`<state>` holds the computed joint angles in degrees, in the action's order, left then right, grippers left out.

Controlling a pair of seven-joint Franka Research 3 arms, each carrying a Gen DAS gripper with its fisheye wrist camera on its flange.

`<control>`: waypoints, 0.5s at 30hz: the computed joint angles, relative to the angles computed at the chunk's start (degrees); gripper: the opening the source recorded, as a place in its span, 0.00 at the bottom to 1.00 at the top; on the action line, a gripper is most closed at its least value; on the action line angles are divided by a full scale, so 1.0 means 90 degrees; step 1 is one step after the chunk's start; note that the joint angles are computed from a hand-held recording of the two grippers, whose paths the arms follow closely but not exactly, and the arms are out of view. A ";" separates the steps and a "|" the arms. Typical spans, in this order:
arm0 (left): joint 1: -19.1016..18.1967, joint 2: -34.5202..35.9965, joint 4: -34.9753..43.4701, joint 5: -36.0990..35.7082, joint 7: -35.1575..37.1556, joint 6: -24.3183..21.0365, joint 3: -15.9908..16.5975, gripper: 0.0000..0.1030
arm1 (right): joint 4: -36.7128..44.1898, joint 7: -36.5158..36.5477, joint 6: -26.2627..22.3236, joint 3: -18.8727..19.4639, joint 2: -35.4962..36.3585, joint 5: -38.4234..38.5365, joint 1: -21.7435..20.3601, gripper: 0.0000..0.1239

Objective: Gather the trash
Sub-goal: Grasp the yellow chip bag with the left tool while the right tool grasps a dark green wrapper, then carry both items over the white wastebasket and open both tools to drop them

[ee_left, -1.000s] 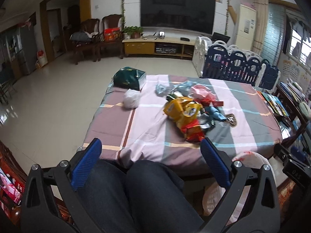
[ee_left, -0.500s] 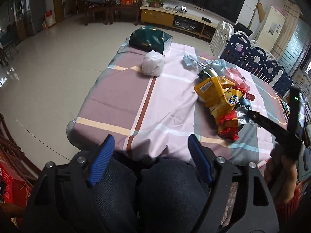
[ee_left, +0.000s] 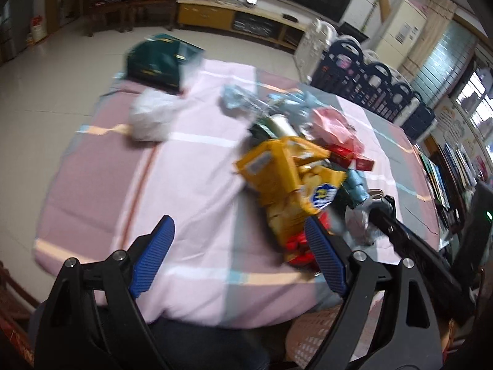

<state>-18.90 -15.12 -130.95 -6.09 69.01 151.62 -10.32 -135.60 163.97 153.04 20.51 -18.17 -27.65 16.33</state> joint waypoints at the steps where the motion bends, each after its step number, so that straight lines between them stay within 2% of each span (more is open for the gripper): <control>1: -0.0078 0.0336 0.0295 -0.0079 0.0117 -0.0050 -0.0008 0.86 | -0.0030 -0.0045 -0.0045 -0.0001 -0.0064 -0.0002 0.0025 0.21; 6: 0.0019 0.1472 0.1298 0.0289 -0.0074 -0.0474 -0.0333 0.83 | -0.0417 -0.0326 -0.0398 -0.0004 -0.0551 0.0323 0.0174 0.21; 8: 0.0073 0.1696 0.1416 -0.0055 0.0104 -0.0464 -0.0380 0.61 | -0.0726 -0.0317 -0.0427 0.0016 -0.0898 0.0524 0.0215 0.21; 10: 0.0146 0.1691 0.1276 -0.1103 0.0912 -0.0183 -0.0419 0.39 | -0.0961 -0.0325 -0.0494 0.0085 -0.1190 0.0698 0.0213 0.21; 12: 0.0172 0.1688 0.1229 -0.1170 0.1025 -0.0074 -0.0447 0.27 | -0.1198 -0.0339 -0.0560 0.0146 -0.1464 0.0887 0.0215 0.21; 13: 0.0178 0.1665 0.1191 -0.1187 0.1130 0.0002 -0.0458 0.14 | -0.1261 -0.0356 -0.0596 0.0184 -0.1540 0.0962 0.0196 0.21; 15: 0.0184 0.1577 0.1102 -0.1224 0.1243 0.0111 -0.0463 0.10 | -0.1372 -0.0341 -0.0689 0.0284 -0.1694 0.1069 0.0147 0.21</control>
<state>-17.25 -0.92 -121.04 -17.11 80.20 152.62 -14.49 -147.94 160.91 146.84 23.07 -33.42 -18.03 17.65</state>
